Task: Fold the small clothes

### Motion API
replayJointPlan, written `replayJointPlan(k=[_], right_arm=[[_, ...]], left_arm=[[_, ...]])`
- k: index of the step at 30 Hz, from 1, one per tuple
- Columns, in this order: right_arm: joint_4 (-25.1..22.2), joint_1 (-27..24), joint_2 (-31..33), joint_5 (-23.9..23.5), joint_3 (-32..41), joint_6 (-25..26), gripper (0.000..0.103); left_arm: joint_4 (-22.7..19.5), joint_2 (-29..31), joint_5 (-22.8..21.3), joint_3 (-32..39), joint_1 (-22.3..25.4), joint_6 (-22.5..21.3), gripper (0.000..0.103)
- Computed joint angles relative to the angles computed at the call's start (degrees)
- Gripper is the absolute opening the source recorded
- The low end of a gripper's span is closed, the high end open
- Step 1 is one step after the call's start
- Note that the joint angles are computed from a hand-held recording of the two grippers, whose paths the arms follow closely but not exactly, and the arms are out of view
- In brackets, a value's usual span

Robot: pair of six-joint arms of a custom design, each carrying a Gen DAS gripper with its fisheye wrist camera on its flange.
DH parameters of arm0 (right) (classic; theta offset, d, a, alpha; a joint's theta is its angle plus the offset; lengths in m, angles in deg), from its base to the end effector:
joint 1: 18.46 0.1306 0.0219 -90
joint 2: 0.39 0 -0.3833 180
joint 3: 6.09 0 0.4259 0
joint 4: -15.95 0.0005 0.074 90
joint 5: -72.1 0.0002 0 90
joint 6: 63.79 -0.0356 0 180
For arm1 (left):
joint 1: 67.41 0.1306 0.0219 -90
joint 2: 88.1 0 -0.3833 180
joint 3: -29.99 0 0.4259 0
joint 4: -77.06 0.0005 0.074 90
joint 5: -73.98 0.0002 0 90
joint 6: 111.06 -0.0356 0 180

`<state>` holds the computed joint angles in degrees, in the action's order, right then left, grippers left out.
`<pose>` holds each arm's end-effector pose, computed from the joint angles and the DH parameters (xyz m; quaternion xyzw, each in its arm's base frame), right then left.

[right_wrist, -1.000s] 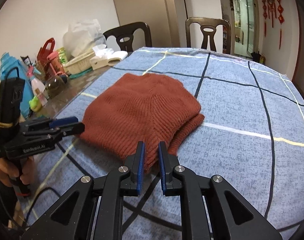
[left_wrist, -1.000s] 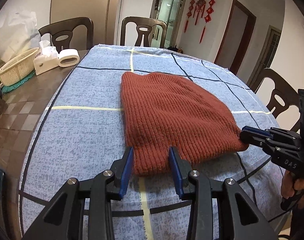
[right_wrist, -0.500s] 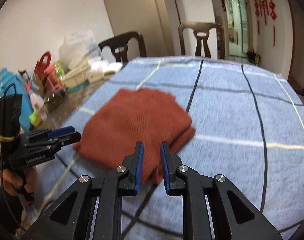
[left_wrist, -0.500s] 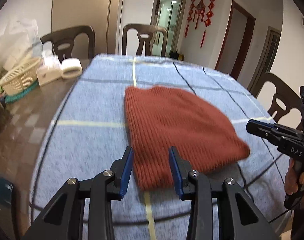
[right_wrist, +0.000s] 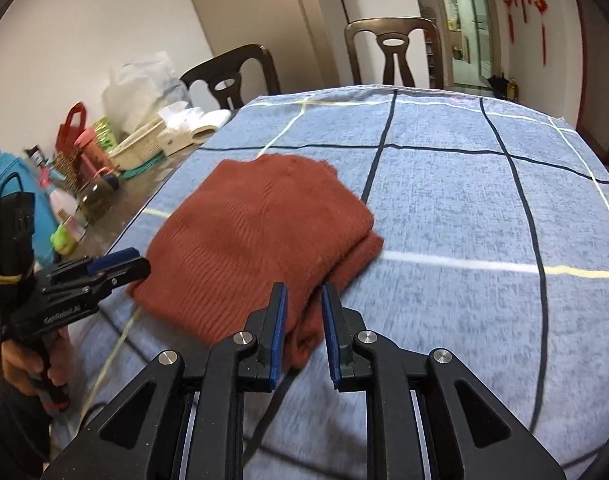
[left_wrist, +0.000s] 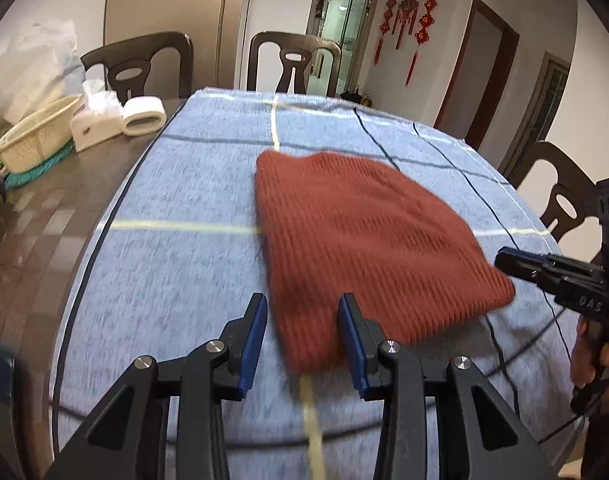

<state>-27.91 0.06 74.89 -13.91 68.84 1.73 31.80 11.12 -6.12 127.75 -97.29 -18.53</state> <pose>0.4075 0.1334 0.4222 0.0614 0.9187 0.1127 0.3735 0.5028 -0.2965 0.4186 0.2499 0.8923 -0.1795 0.3304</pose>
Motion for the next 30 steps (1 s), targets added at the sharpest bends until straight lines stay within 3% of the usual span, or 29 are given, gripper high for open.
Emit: replayJointPlan(k=[4,6,9,11,17,30], right_arm=[[-3.73,2.12,-0.71,2.65,-1.06,1.97,0.023],[-5.75,2.78,-0.3,3.52,-1.49,2.28,0.035],[-6.33,3.61,-0.49,5.39,-2.37,3.27,0.042],[-6.87,4.61,-0.12,7.68,-2.22,4.96,0.045],[-6.46,4.66,-0.31,8.11,-2.69,5.27,0.047],[-6.43,4.73,-0.43,8.05,-2.79,5.14,0.048]], left_arm=[[-1.5,-2.03,0.23,-2.93,0.34,-0.65,0.04],[-2.58,-2.14,-0.67,-3.64,0.1,-1.16,0.041],[-2.13,-2.52,-2.76,-4.28,-0.55,-2.06,0.043],[-2.5,-2.35,-3.58,-4.01,-1.01,-2.13,0.05],[-2.5,-2.36,-7.07,-4.26,-2.66,-4.19,0.062],[-3.06,-2.15,-7.84,-4.07,-3.27,-4.32,0.074]])
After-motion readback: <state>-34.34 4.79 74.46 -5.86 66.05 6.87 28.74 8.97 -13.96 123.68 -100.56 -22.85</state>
